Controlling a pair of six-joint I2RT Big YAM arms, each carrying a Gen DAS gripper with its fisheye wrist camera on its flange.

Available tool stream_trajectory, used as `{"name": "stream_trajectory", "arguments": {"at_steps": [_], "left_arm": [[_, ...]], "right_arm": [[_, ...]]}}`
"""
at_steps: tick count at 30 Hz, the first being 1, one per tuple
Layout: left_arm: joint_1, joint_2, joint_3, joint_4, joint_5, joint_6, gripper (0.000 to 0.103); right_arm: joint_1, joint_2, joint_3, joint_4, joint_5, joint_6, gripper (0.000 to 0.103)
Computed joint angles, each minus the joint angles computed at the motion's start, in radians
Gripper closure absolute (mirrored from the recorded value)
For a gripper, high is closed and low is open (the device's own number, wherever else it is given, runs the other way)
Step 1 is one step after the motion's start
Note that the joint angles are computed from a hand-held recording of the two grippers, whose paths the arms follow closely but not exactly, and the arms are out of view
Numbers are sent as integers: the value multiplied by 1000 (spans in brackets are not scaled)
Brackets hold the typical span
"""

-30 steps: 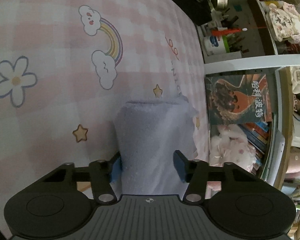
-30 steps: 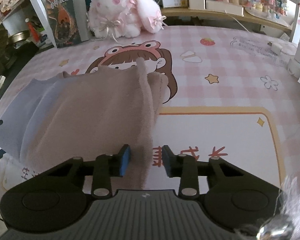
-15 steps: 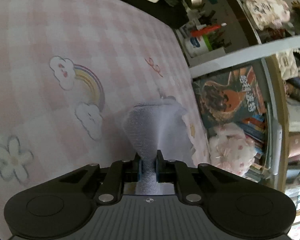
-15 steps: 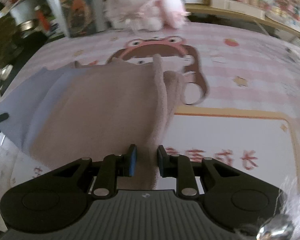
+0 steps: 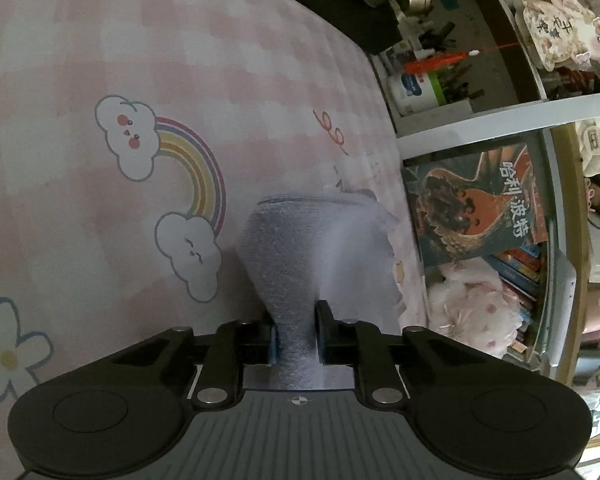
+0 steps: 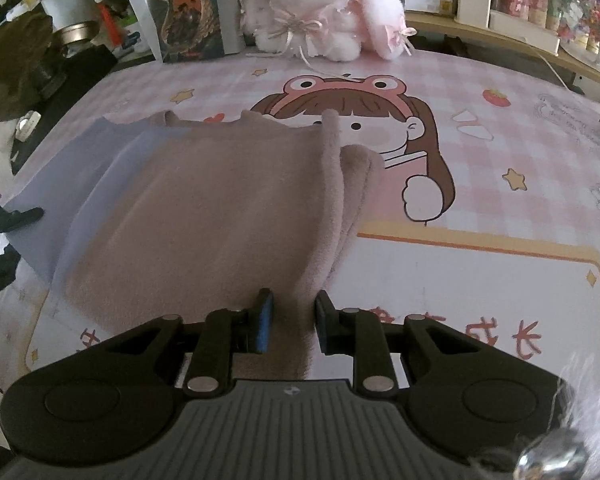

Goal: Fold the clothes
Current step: 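Lift the hem with both tools and fold it over toward the collar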

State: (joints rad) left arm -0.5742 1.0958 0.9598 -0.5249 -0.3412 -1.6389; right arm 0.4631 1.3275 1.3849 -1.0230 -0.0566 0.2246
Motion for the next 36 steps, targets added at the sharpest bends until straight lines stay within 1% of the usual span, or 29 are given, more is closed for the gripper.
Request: {"name": "stream_trajectory", "arguments": {"at_steps": [4,7,9,10,11,13,14,18,19,21,22,27,29,31,32,33,34,36], "left_arm": [[10,-4,-2,-1,20,10,87],[10,-6,-7,7,20,15,87],[9,-4,-7,8,18,19,87],[9,-3,-6,6,17,18,87],[8,-2,-4,4,15,17,87],[0,4,4,-4,-6,29,87],[-4,7,8,-8,-17,35,87],[-31,27,57,-57,-73,80,90],[-40,30,76,-66,-90,107,91],[-61,45,129,-87,-127,191,91],[-76,57,164,-100,-145,244,91],[-168,151,371,-162,-223,537,91],[-213,202,460,-182,-229,665,91],[-263,256,540,-208,-215,789,90],[-289,284,580,-228,-204,848,88],[-311,323,623,-258,-180,899,87],[-332,371,673,-308,-160,943,84],[-366,485,782,-447,-101,1010,81]], "right_arm": [[-35,40,54,13,-18,39,65],[-46,79,96,39,-42,21,65],[-45,110,122,35,-41,-16,67],[-48,123,131,26,-41,-20,71],[-51,135,139,16,-42,-21,73],[-60,143,138,7,-53,-18,74],[-65,139,129,15,-66,-23,74],[-69,133,114,25,-83,-84,77],[-71,134,114,25,-88,-95,78],[-76,133,112,27,-100,-115,78],[-79,133,110,30,-108,-119,79],[-104,127,92,53,-167,-137,80],[-113,125,87,61,-192,-137,81],[-118,126,85,65,-208,-141,81],[-120,126,85,66,-217,-146,81],[-124,126,84,67,-227,-152,81],[-128,127,83,68,-240,-156,81],[-140,129,83,68,-272,-160,81]]}}
